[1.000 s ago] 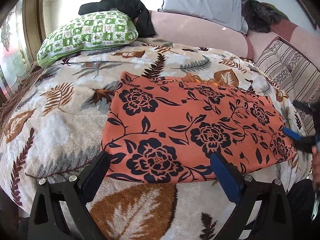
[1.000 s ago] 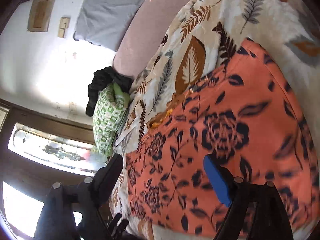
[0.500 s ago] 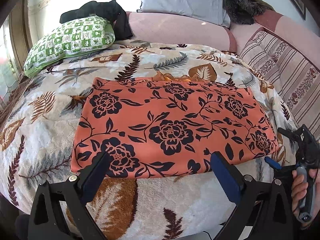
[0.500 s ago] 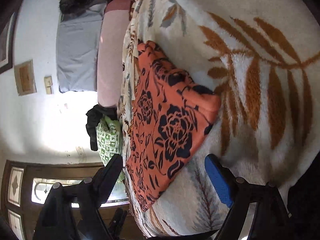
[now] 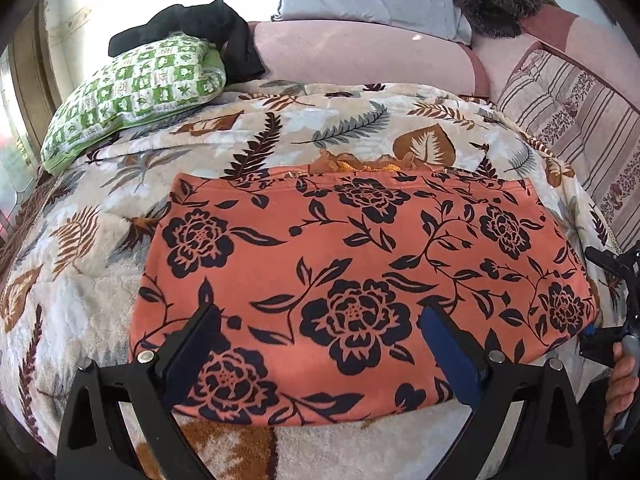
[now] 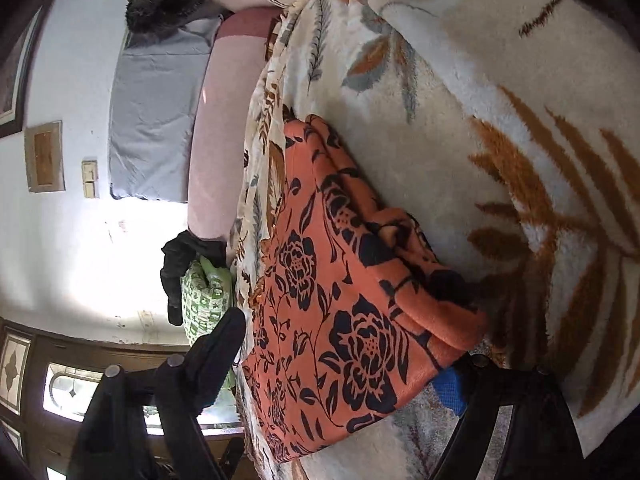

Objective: Fold small clothes

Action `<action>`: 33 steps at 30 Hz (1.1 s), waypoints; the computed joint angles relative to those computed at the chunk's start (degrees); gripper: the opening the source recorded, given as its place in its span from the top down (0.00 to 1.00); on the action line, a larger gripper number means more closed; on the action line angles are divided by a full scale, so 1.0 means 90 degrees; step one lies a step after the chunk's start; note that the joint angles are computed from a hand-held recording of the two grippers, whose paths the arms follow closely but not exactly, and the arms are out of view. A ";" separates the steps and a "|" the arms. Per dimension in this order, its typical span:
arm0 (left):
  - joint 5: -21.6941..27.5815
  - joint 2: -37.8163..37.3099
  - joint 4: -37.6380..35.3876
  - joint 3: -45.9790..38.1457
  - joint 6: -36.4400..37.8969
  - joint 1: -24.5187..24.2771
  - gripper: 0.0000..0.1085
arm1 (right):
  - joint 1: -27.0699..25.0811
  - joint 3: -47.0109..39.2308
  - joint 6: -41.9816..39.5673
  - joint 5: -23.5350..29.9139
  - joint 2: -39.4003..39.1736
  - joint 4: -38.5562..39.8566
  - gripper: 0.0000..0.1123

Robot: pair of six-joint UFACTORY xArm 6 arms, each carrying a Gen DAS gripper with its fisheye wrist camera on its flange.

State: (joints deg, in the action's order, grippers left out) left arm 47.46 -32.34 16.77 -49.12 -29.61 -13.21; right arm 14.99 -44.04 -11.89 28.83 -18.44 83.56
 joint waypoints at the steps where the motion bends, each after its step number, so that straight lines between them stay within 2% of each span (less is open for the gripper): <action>1: -0.0044 0.0155 0.0093 -0.0047 0.0005 -0.0017 0.08 | -0.0013 0.0005 -0.0008 -0.0019 -0.0013 -0.0096 0.23; 3: -0.0161 0.0402 0.0228 -0.0102 -0.0035 -0.0009 0.08 | 0.0042 -0.0098 -0.0092 -0.0104 0.0009 -0.0240 0.24; 7: -0.0733 0.0500 0.0404 0.0157 -0.0321 0.0074 0.08 | 0.0248 -0.0286 0.0233 -0.0401 0.0122 -0.1157 0.24; 9: -0.0402 0.0943 0.0205 0.0007 0.0055 0.0023 0.08 | 0.0266 -0.0303 0.0617 -0.0403 0.0262 -0.1746 0.24; 10: -0.0405 0.1076 0.0232 0.0015 0.0181 0.0021 0.05 | 0.0272 -0.0318 0.0748 -0.0375 0.0350 -0.1807 0.26; 11: -0.0667 0.0976 0.0340 0.0123 0.0158 0.0071 0.05 | 0.0305 -0.0334 0.0897 -0.0436 0.0396 -0.1997 0.31; 12: -0.0663 0.1012 0.0181 0.0061 0.0307 0.0127 0.05 | 0.0313 -0.0398 0.1158 -0.0412 0.0444 -0.2423 0.45; 13: -0.0560 0.1040 -0.0142 -0.0041 0.0536 0.0196 0.05 | 0.0279 -0.0528 0.1300 -0.0226 0.0537 -0.2718 0.62; 14: -0.0637 0.0952 -0.0394 -0.0020 0.0687 0.0297 0.05 | 0.0234 -0.0685 0.1539 -0.0002 0.0653 -0.3098 0.83; 16: -0.0945 0.0518 -0.0537 0.0240 0.0669 0.0516 0.05 | 0.0268 -0.0966 0.2138 0.0137 0.0791 -0.4217 0.83; 19: -0.1273 -0.0362 -0.1187 0.0717 0.1083 0.1045 0.05 | 0.0626 -0.1497 0.2935 0.0077 0.0843 -0.5827 0.84; 23: -0.1045 -0.1317 -0.1775 0.1155 0.1557 0.2044 0.05 | 0.1337 -0.2497 0.3699 0.0038 0.1180 -0.7420 0.84; 26: -0.0943 -0.1976 -0.2048 0.1509 0.1561 0.2899 0.05 | 0.2059 -0.3242 0.4008 0.0097 0.1565 -0.8401 0.84; 29: -0.0928 -0.2403 -0.2423 0.1807 0.1557 0.3677 0.05 | 0.2815 -0.3961 0.4135 0.0263 0.2192 -0.9135 0.84; 31: -0.1014 -0.2505 -0.2495 0.1980 0.1535 0.3968 0.05 | 0.3213 -0.4367 0.3977 0.0419 0.2748 -0.9158 0.84; 33: -0.0996 -0.2408 -0.2436 0.2035 0.1532 0.4110 0.05 | 0.3490 -0.4917 0.3653 0.0939 0.3496 -0.9055 0.84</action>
